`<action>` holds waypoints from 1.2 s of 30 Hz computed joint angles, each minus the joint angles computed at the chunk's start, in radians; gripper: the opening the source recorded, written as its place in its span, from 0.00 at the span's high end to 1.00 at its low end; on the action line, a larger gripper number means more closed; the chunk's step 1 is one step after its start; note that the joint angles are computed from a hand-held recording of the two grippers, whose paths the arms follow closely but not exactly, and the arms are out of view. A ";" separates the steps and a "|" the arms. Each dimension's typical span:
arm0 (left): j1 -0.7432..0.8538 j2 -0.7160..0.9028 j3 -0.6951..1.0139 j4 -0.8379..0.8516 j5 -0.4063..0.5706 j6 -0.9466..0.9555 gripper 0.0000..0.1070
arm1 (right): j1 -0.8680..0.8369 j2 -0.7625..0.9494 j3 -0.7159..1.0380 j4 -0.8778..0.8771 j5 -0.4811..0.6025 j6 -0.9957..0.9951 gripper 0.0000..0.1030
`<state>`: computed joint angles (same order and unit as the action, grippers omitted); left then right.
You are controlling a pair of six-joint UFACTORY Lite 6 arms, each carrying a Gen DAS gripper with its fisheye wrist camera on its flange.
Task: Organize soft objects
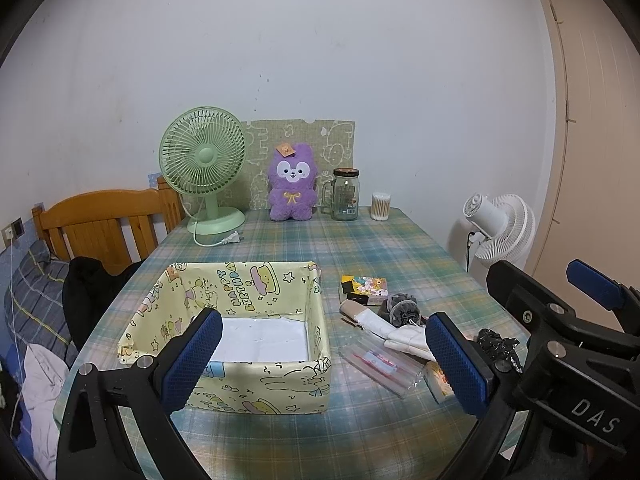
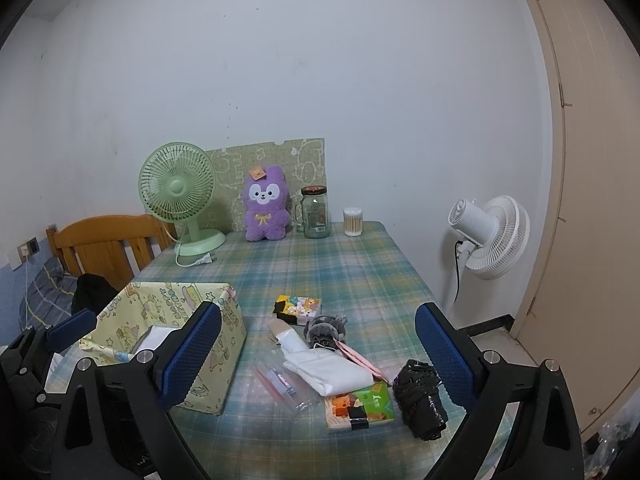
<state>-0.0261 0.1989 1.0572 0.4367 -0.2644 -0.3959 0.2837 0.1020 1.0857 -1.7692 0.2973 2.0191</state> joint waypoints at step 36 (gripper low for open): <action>-0.024 0.001 -0.011 -0.053 -0.003 0.039 0.09 | -0.006 -0.005 -0.009 -0.007 -0.003 0.004 0.11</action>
<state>-0.0503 0.1997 1.0466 0.3835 -0.2673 -0.3568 0.2778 0.0970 1.0769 -1.7759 0.2942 2.0230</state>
